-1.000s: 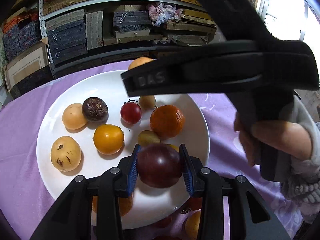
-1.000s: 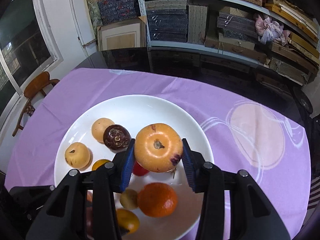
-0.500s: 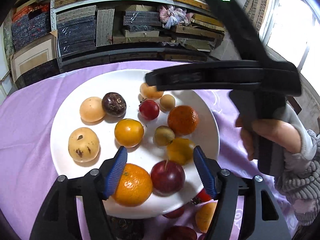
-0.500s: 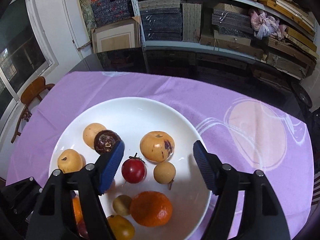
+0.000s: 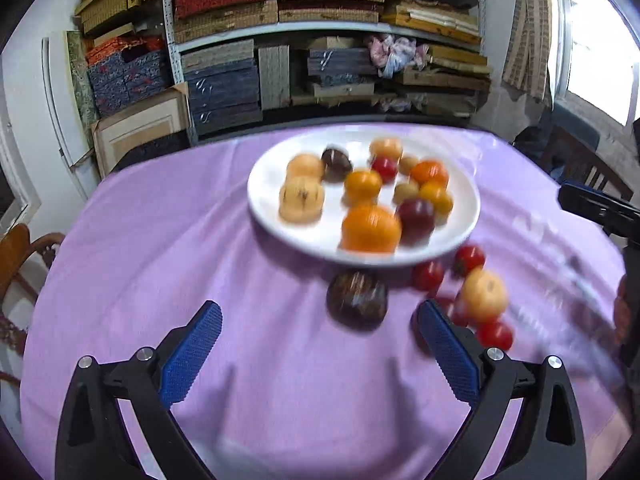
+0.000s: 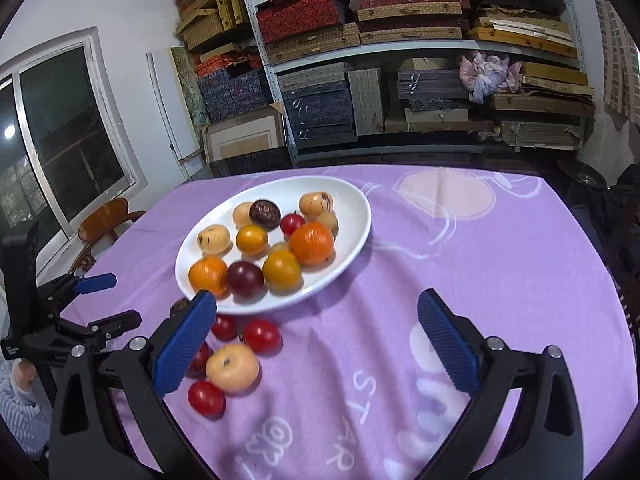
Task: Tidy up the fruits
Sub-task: 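Reach the right tool to a red tomato and close on it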
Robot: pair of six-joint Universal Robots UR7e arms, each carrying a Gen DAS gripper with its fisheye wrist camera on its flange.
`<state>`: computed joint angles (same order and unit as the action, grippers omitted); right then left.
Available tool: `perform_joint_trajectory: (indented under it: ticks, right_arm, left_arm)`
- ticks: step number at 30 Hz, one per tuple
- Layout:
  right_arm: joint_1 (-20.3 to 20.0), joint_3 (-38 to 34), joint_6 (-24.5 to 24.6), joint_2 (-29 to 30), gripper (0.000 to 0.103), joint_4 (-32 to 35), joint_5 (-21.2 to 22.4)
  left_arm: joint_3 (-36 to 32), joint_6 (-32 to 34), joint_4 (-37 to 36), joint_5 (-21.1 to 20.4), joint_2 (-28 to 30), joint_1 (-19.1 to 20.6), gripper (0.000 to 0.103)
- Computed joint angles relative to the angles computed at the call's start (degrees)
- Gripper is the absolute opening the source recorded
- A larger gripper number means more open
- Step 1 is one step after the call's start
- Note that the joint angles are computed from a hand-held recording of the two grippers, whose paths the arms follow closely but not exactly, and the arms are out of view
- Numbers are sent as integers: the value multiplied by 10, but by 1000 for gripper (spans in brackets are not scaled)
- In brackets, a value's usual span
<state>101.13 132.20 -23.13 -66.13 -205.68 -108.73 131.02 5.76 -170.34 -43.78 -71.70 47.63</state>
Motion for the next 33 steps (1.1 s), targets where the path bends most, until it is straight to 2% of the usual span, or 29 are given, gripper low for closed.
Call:
perform_joint_trajectory:
  ticks: [3, 6, 10, 13, 15, 18, 22, 23, 25, 26, 33]
  right_arm:
    - [8, 22, -29, 25, 99, -23, -24]
    - [21, 12, -40, 48, 99, 2, -41]
    - [42, 21, -56, 58, 99, 19, -39]
    - [63, 20, -64, 71, 99, 37, -57]
    - [69, 21, -62, 74, 99, 55, -53]
    - [76, 24, -65, 81, 99, 49, -54]
    - [73, 28, -50, 74, 98, 60, -23]
    - [73, 25, -46, 77, 96, 64, -18]
    - [78, 18, -47, 87, 76, 72, -28]
    - [80, 11, -47, 89, 60, 91, -33]
    - [86, 1, -50, 100, 58, 94, -52]
  left_arm:
    - [25, -7, 0, 4, -12, 13, 100]
    - [19, -26, 21, 1, -14, 33, 100]
    - [4, -62, 73, -28, -26, 61, 100]
    - [7, -58, 73, -27, -29, 60, 100]
    - [10, -60, 83, -6, -24, 52, 100]
    - [10, -61, 83, -8, -22, 49, 100]
    - [9, -61, 83, -8, -21, 49, 100]
    - [9, -61, 83, -8, -21, 49, 100]
    - [9, -61, 83, -8, -21, 49, 100]
    - [9, -61, 83, -8, -21, 49, 100]
    - [9, -62, 84, -8, -22, 49, 100]
